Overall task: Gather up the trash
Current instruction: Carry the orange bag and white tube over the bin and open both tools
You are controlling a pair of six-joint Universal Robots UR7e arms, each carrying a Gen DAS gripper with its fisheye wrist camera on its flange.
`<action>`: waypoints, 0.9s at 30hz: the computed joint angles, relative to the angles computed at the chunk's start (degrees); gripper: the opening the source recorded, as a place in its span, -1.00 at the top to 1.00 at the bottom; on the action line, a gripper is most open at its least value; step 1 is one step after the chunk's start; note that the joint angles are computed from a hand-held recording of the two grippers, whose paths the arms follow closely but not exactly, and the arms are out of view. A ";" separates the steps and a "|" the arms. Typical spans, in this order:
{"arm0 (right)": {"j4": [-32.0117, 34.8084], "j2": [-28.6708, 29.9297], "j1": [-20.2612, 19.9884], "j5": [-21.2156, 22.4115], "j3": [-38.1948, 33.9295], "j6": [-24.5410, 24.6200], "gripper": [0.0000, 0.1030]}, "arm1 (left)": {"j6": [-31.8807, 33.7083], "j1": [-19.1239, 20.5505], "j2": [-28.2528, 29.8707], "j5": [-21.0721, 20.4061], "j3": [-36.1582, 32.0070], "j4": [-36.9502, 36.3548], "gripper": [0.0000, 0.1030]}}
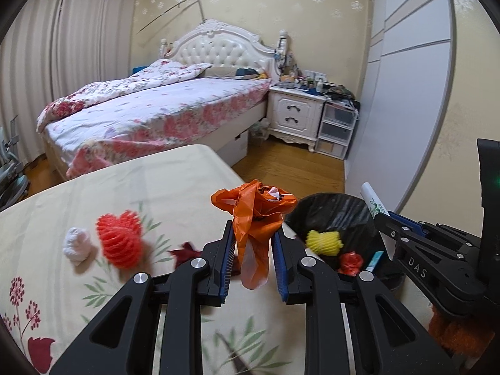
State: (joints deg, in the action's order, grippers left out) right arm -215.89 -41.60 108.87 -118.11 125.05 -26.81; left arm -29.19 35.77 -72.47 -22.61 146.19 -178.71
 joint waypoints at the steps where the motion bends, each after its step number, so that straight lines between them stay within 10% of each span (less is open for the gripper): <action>1: -0.63 -0.04 -0.21 -0.40 0.04 -0.23 0.78 | 1.24 0.10 1.08 -0.43 -0.44 -1.50 0.53; 11: -5.44 1.26 -2.75 -2.62 -1.19 -2.46 0.78 | 16.85 3.52 12.25 -5.26 -7.29 -15.98 0.53; 27: -5.46 1.72 -6.41 -1.84 -3.34 -0.60 0.77 | 24.61 8.43 19.77 -9.35 -15.20 -17.65 0.53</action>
